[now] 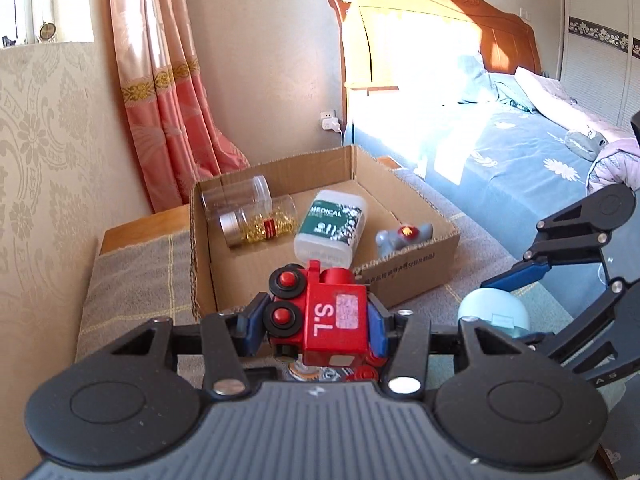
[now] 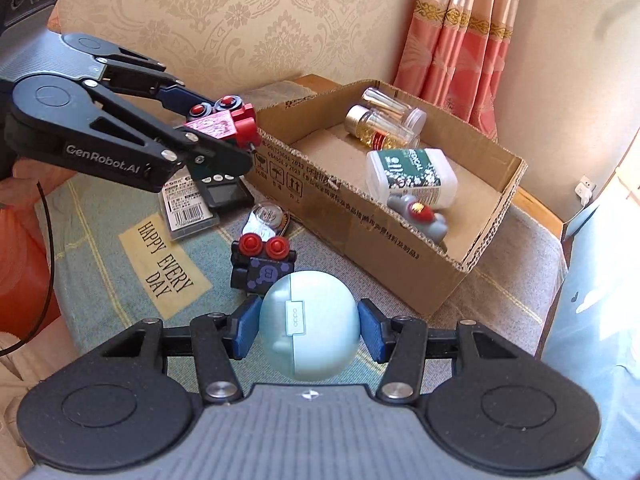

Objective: Organize rigid objects
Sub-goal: 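Lift the red train into the box and open the left gripper while the right holds the case, then carry the blue case into the box and open the right gripper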

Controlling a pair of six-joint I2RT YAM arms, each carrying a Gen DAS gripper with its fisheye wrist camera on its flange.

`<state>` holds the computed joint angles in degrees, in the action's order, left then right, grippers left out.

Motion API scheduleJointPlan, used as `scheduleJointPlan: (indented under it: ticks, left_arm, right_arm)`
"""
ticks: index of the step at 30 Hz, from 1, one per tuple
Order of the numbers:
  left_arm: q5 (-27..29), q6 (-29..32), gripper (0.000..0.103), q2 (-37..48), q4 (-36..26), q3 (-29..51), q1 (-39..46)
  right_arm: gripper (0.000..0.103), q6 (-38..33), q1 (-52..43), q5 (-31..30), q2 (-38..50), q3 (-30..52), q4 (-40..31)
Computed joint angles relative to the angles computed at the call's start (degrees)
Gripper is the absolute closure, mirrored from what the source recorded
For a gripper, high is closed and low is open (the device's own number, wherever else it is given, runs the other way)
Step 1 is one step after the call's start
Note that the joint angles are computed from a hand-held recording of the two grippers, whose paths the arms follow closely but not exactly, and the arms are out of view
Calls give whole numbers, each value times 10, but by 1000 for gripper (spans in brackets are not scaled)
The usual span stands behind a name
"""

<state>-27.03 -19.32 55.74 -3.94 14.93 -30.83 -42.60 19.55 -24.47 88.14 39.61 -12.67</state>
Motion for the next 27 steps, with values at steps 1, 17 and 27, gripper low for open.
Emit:
scheduleJointPlan:
  ticks: [1, 17, 27]
  left_arm:
    - [6, 17, 54, 19, 13, 12, 19]
    - [49, 66, 3, 199, 209, 24, 156]
    - [-33, -70, 2, 22, 80, -67, 7]
  right_arm:
    - [45, 1, -1, -3, -7, 6, -5]
    - [45, 38, 9, 4, 22, 85, -10]
    - [45, 77, 39, 24, 66, 153, -16]
